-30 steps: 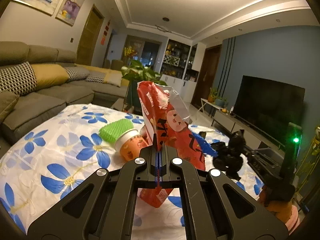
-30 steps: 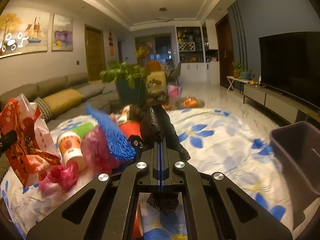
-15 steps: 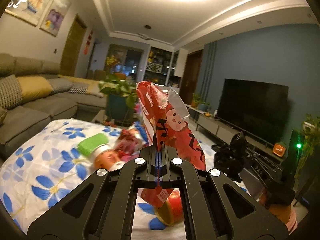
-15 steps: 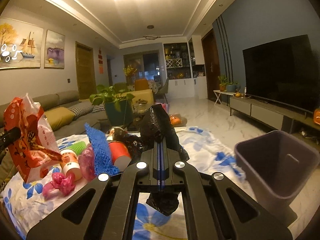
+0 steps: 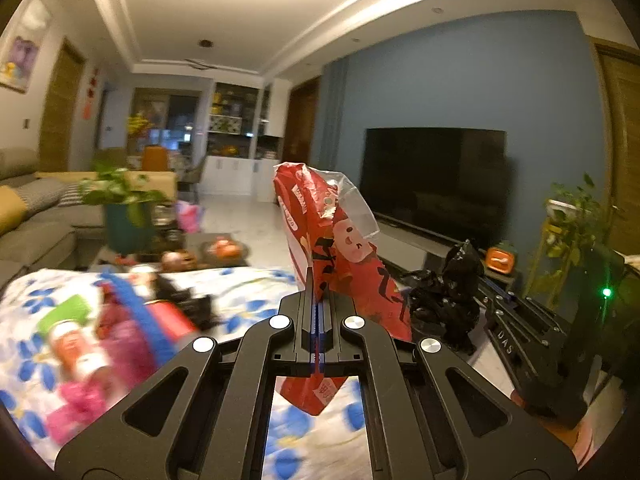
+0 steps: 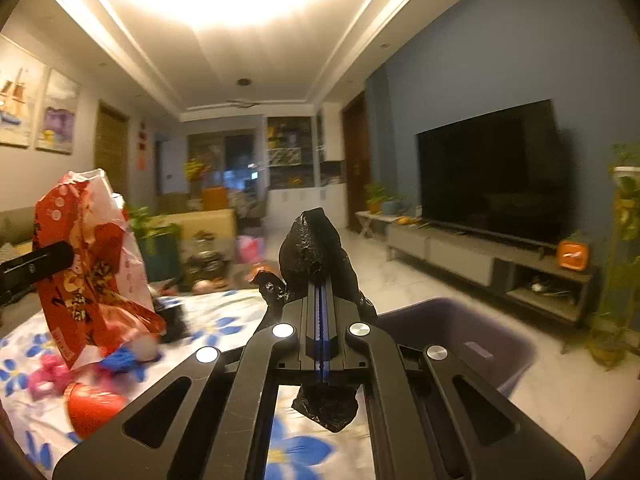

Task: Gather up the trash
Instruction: 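Carry the red snack bag and black bag with both tools over the grey bin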

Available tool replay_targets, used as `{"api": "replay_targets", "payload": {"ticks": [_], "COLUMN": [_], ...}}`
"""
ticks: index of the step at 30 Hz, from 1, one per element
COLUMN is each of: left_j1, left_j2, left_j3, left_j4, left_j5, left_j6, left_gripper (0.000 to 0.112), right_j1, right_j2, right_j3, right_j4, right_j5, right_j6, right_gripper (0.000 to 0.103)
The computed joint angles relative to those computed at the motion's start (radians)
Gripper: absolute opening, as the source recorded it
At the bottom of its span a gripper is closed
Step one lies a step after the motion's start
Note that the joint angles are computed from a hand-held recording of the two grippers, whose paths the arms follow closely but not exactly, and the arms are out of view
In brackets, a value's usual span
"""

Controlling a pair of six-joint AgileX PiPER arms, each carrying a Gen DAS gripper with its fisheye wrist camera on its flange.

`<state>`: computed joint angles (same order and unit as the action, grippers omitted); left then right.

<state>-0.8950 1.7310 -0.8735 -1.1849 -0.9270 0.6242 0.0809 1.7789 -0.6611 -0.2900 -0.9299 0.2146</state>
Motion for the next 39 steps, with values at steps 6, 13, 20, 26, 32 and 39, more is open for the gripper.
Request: {"api": "replay_targets", "payload": {"ticks": [6,13,20,26,32,39], "left_j1": [0.054,0.118,0.153,0.180,0.191,0.205], "left_j2": [0.189,0.374,0.477,0.534,0.582,0.641], "left_j3": [-0.241,-0.488,-0.623,-0.709,-0.792,-0.884], "left_j4": [0.111,0.193,0.211,0.219,0.181,0.113], "left_j5": [0.122,0.260,0.318,0.383,0.438,0.503], "left_j6": [0.014,-0.014,0.010,0.009,0.051,0.130], "left_gripper": [0.000,0.000,0.000,0.000,0.000,0.000], "right_j1": [-0.090,-0.148,-0.139,-0.112,-0.110,-0.080], "right_j2": [0.038,0.106,0.159,0.171,0.187,0.181], "right_j3": [-0.032,-0.094,-0.155,-0.201,-0.238,-0.230], "right_j4": [0.042,0.034,0.068,0.103,0.108,0.160], "right_j5": [-0.018,-0.020,0.007,0.057,0.089,0.102], "right_j6": [-0.013,0.017,0.018,0.006,0.005,-0.032], "right_gripper": [0.001,0.001,0.001,0.001,0.001,0.001]}}
